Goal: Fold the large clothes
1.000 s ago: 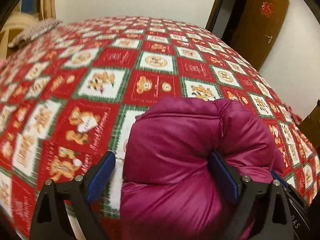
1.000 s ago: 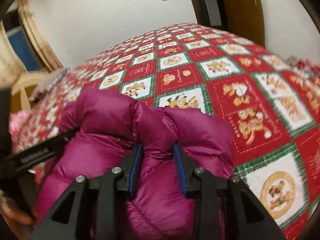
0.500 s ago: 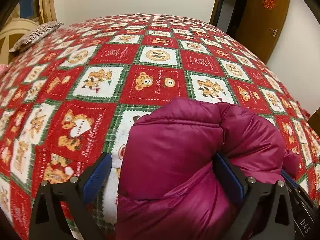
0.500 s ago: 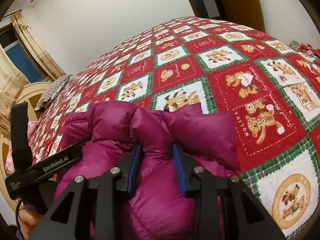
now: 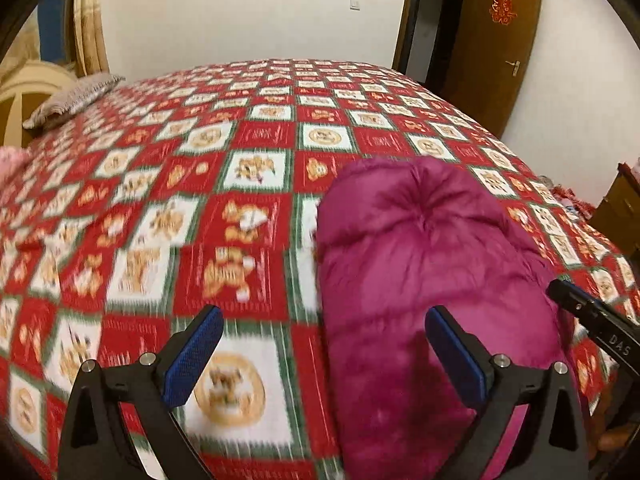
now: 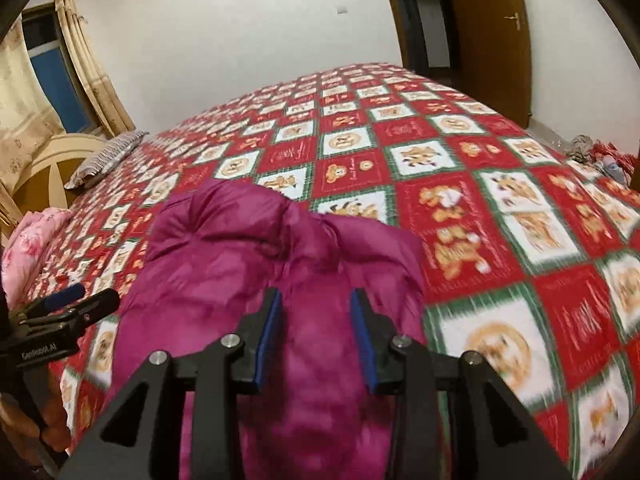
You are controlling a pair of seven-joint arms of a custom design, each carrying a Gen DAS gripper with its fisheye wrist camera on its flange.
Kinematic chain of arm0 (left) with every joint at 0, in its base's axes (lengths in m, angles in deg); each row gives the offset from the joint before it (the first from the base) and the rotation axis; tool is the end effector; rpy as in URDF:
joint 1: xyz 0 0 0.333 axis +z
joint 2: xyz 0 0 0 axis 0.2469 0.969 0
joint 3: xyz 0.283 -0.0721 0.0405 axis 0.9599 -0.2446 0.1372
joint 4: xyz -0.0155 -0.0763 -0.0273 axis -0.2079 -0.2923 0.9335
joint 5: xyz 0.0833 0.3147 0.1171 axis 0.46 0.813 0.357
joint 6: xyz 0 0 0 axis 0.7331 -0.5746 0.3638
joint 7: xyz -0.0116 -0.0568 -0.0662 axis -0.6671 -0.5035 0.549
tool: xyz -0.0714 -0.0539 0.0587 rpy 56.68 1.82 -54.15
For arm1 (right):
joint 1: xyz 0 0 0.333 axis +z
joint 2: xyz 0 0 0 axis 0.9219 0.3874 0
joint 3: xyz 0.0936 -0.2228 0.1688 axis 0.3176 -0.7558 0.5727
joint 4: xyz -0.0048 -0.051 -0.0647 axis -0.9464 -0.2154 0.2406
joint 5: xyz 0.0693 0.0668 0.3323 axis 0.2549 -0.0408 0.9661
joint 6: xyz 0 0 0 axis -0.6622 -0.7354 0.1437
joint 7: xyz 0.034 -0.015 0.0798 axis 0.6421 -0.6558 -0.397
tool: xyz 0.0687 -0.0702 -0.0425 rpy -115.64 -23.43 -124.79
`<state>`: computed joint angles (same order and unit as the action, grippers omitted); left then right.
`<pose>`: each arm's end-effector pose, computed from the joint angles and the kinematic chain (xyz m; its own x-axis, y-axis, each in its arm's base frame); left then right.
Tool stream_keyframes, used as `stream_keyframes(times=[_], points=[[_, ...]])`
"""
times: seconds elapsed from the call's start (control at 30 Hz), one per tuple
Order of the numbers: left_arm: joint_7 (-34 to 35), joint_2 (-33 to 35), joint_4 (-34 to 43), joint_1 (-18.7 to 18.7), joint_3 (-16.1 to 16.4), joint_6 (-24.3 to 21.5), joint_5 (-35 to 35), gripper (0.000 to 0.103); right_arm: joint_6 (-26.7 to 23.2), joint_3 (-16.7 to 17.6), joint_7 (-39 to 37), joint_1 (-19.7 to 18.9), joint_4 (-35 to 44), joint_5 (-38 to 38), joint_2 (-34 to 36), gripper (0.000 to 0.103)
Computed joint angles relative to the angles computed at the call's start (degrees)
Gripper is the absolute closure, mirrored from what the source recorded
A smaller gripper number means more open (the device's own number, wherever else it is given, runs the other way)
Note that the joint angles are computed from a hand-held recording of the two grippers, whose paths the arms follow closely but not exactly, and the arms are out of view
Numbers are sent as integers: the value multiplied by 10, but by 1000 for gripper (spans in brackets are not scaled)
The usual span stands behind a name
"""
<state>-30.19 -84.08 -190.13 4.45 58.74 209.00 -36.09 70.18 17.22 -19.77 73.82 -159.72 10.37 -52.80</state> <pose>0.5004 -0.2130 0.5220 0.1737 -0.9781 0.1144 -0.7228 -0.2056 -0.6597 0.5640 0.0523 0.5231 0.3021 -0.8985 -0.3186 -0.7467 -0.0152 -0.6650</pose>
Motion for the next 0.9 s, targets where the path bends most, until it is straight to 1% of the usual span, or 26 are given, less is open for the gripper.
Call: stream_keyframes(times=[0.07, 0.1, 0.2, 0.27, 0.33, 0.37, 0.43, 0.5, 0.53, 0.6, 0.63, 0.7, 0.73, 0.77, 0.8, 0.83, 0.87, 0.9], points=[[-4, 8, 2, -5, -5, -5, 1, 1, 4, 0, 13, 1, -14, -5, -4, 64], [-7, 17, 9, -9, -8, -16, 9, 1, 8, 1, 22, 2, -19, -7, -1, 64], [-41, 29, 24, -22, -12, -48, 61, 1, 20, 4, 44, 6, -21, -4, 15, 61], [-40, 36, 35, -28, -11, -64, 64, 1, 37, 7, 54, 7, -24, -3, 24, 51], [-33, 34, 36, -31, -9, -73, 57, 1, 30, 8, 37, 0, -26, 31, 24, 50], [-28, 34, 42, -33, -10, -86, 57, 1, 28, 8, 38, -1, -24, 29, 25, 50], [-25, 33, 51, -40, -13, -117, 73, 1, 19, 5, 61, 0, -18, -9, 25, 50], [-24, 31, 58, -48, -17, -152, 100, 1, -7, 0, 91, -1, -5, -52, 21, 48], [-22, 29, 61, -53, -20, -170, 116, 1, -13, 0, 90, -3, -4, -52, 16, 48], [-20, 20, 56, -57, -22, -184, 135, 1, -21, -2, 70, -9, -15, -25, -6, 47], [-17, 14, 52, -58, -22, -184, 137, 1, -22, -4, 61, -10, -23, -12, -17, 47], [-8, -11, 24, -52, -19, -154, 125, 1, -32, -11, 43, -12, -36, 8, -39, 44], [-2, -28, 3, -47, -14, -122, 107, 1, -34, -15, 30, -13, -45, 18, -51, 37], [13, -48, -25, -37, -5, -71, 68, 1, -34, -21, 11, -15, -58, 32, -68, 27], [43, -72, -66, -40, 23, 3, -11, 1, -31, -27, 0, -15, -70, 42, -81, 23], [70, -83, -90, -35, 31, 44, -70, 1, -30, -31, -7, -15, -76, 49, -88, 16], [112, -95, -122, -47, 58, 96, -166, 1, -37, -40, -18, -17, -81, 66, -96, 12], [136, -98, -136, -56, 74, 119, -228, 1, -48, -47, -25, -18, -78, 79, -96, 10]])
